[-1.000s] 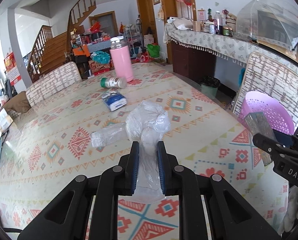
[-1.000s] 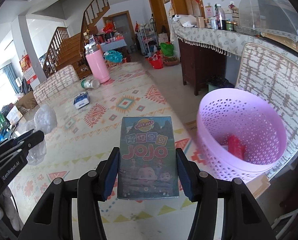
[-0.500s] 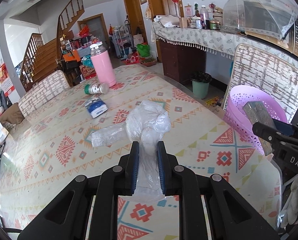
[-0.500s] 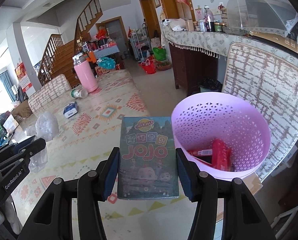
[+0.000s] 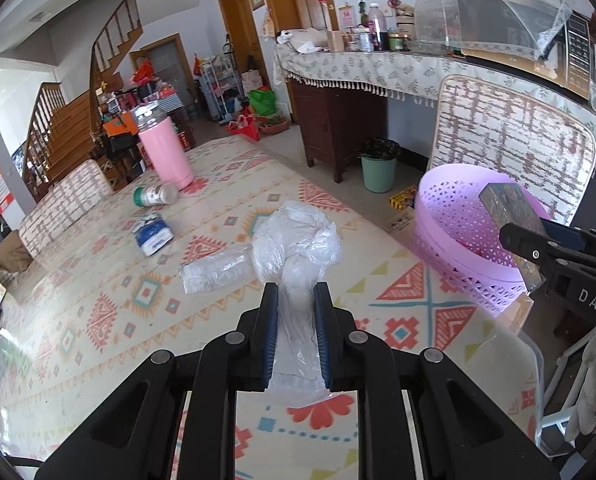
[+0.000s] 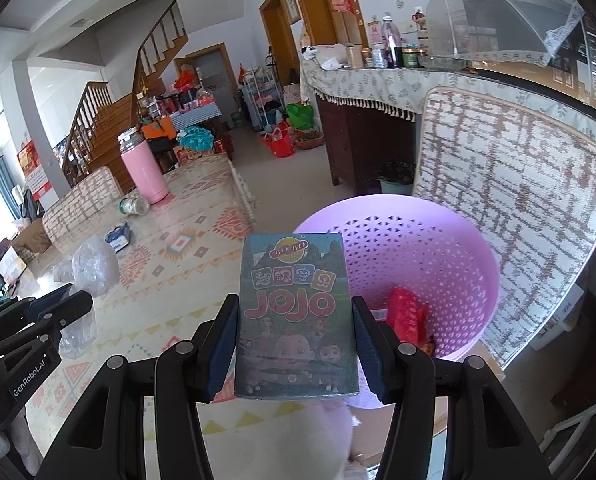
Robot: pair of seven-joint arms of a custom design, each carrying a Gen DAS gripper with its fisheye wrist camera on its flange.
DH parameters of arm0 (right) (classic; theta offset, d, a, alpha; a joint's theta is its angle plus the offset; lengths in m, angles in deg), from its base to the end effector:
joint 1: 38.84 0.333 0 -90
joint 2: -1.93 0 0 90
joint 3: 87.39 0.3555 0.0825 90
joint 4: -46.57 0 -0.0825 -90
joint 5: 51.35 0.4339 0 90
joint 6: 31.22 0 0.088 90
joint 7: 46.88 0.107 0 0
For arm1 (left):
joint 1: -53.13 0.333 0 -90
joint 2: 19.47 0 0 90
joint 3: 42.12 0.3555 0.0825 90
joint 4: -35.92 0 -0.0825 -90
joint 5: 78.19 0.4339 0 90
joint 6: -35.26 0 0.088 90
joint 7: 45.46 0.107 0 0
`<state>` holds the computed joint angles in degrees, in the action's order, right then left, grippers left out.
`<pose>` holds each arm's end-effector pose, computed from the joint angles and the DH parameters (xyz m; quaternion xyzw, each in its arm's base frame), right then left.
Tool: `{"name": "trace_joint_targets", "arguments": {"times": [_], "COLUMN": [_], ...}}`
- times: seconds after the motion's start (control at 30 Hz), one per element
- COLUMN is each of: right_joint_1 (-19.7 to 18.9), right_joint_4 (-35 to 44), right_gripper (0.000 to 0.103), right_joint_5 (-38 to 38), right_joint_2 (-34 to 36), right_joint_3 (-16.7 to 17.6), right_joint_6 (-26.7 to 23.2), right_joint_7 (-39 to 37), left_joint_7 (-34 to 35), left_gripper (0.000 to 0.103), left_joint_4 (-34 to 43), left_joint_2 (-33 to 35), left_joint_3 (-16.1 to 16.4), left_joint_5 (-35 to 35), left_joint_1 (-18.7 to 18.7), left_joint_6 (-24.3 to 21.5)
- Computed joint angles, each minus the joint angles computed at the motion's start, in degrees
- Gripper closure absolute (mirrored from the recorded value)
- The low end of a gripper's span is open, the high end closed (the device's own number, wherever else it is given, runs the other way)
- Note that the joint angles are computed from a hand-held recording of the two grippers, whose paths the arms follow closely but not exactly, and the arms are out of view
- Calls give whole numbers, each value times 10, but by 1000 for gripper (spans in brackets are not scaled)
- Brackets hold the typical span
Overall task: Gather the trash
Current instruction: 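Hold the JOJO box over the purple basket with the right tool while the left holds the bag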
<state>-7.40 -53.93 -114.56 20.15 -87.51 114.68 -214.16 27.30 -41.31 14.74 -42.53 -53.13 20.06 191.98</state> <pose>0.6205 0.3912 0.4475 -0.4820 0.7598 -0.2845 0.3308 0.6915 -0.4750 0.4827 -0.4213 0.8108 -0.3023 0.2717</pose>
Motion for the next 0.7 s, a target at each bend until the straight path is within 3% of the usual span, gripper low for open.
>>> {"name": "trace_joint_targets", "arguments": {"times": [0.3, 0.7], "right_joint_1": [-16, -40], "right_joint_4": [-36, -65], "right_gripper": [44, 44], "right_joint_5": [-17, -31], "right_joint_2": [-27, -46], "right_joint_3": [0, 8], "right_joint_6": [-1, 3], "right_joint_7": [23, 44], "left_joint_7": [45, 68], "left_gripper": [86, 86], "left_joint_4": [49, 94], "left_joint_2": [31, 61], "left_joint_3": [-27, -25], "left_joint_5": [-34, -57], "left_joint_1": [3, -12], "left_joint_6": [-28, -46]}}
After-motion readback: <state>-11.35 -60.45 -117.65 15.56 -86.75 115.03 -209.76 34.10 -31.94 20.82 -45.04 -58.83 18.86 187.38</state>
